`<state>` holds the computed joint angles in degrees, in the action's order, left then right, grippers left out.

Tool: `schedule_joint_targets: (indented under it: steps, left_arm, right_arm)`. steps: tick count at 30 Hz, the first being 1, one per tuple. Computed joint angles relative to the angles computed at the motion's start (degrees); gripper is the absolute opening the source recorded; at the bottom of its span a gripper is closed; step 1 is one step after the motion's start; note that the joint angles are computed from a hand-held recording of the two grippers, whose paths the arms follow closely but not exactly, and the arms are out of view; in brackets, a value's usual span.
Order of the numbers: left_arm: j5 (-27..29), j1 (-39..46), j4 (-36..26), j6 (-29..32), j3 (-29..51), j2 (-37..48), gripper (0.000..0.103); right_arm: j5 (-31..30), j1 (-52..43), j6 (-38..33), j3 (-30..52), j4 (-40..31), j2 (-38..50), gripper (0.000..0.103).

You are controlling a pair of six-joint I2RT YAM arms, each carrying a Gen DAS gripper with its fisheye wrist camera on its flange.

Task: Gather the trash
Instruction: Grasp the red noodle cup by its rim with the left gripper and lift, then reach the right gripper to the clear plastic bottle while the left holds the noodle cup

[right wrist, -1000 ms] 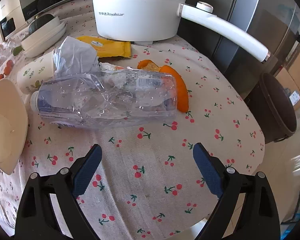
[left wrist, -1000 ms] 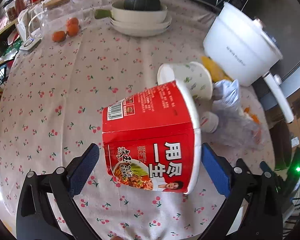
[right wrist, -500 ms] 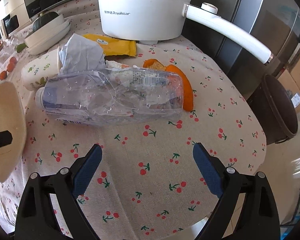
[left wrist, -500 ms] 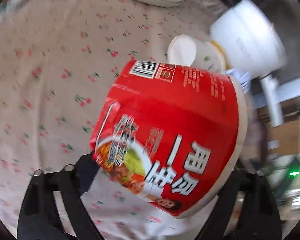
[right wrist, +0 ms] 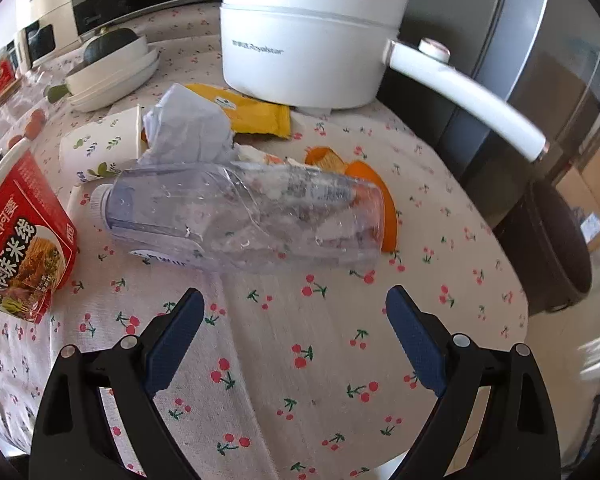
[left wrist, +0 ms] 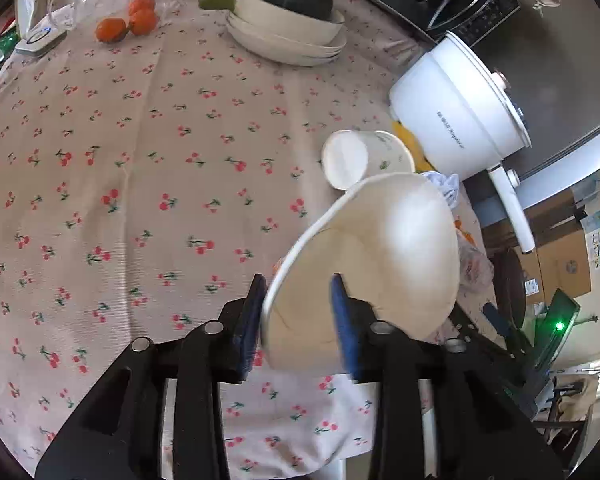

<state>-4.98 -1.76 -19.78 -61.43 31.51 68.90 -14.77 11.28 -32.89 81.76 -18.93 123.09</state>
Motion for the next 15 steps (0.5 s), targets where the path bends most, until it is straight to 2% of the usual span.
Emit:
schedule_joint_targets:
  steps: [2, 3, 5, 9, 12, 15]
  left_arm:
    - [-3.7, -0.8, -3.7, -0.2, 1.5, -1.2, 0.082]
    - [-6.0, -1.8, -5.3, -0.2, 2.1, -2.4, 0.088]
    - [-7.8, -2.9, -6.7, 1.3, 2.9, -4.6, 0.094]
    - [-11.6, -7.5, -8.1, 5.6, 5.8, -4.9, 0.096]
    - [-13.5, -11.9, -7.5, 9.8, 9.2, -0.6, 0.096]
    - [-17.2, -14.6, -9.8, 10.4, 12.7, 4.6, 0.096]
  right_arm:
    - [-0.1, -0.1, -0.1, 0.2, -0.3, 0.1, 0.090]
    - [-0.2, -0.2, -0.3, 0.3, -0.4, 0.1, 0.090]
    - [0.0, -0.4, -1.0, 0.2, -0.4, 0.1, 0.090]
    - [0.5, -1.0, -2.1, 0.0, -0.3, 0.3, 0.090]
    - [0.6, -1.5, -2.4, 0.3, -0.4, 0.6, 0.090]
    - [0.1, -1.9, -2.4, 0.3, -0.3, 0.4, 0.090]
